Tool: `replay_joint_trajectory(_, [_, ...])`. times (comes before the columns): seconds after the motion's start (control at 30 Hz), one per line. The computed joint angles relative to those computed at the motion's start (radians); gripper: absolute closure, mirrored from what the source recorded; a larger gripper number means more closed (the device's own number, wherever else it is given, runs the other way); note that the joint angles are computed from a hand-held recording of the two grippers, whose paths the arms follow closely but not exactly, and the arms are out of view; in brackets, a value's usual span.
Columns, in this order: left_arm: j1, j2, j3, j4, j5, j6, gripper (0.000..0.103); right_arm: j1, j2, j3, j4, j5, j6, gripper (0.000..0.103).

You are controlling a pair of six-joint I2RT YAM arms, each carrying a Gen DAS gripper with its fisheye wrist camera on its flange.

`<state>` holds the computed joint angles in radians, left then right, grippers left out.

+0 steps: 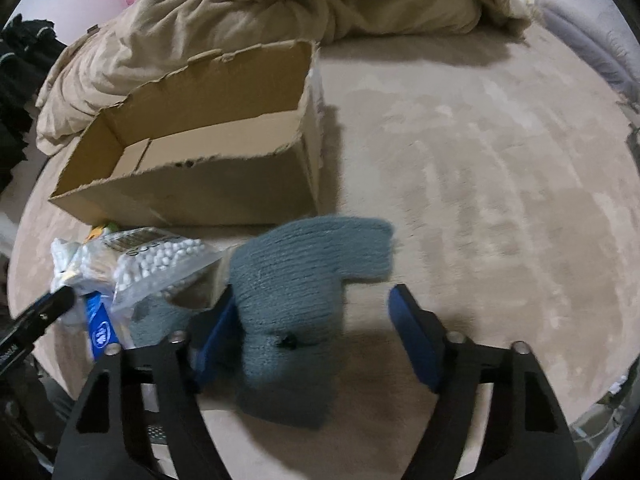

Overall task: Organize objects
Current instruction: 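Grasp the white socks with the left tool while the right tool grasps the grey sock, then carry both socks into the cardboard box and open both tools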

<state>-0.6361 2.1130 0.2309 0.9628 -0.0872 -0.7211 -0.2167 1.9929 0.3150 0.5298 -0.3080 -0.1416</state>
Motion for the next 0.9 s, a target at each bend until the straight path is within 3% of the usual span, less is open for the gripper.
replay_joint_trajectory(0.13, [-0.010, 0.048, 0.005, 0.057, 0.024, 0.010, 0.058, -0.023, -0.014, -0.017, -0.007, -0.055, -0.022, 0.055])
replay_joint_trajectory(0.23, [-0.028, 0.026, -0.013, 0.063, 0.020, 0.005, 0.067, -0.050, -0.031, -0.038, 0.000, -0.075, -0.034, 0.059])
replay_joint_trajectory(0.43, [-0.110, -0.125, -0.062, -0.033, -0.076, -0.020, 0.069, -0.070, -0.142, -0.103, -0.016, -0.075, -0.049, 0.061])
replay_joint_trajectory(0.77, [-0.302, -0.606, -0.056, -0.541, -0.281, -0.091, 0.069, -0.047, -0.469, -0.173, -0.178, -0.060, -0.011, 0.061])
replay_joint_trajectory(0.9, [-0.331, -0.752, -0.014, -0.706, -0.315, -0.081, 0.069, -0.059, -0.689, -0.178, -0.338, -0.072, -0.026, 0.061])
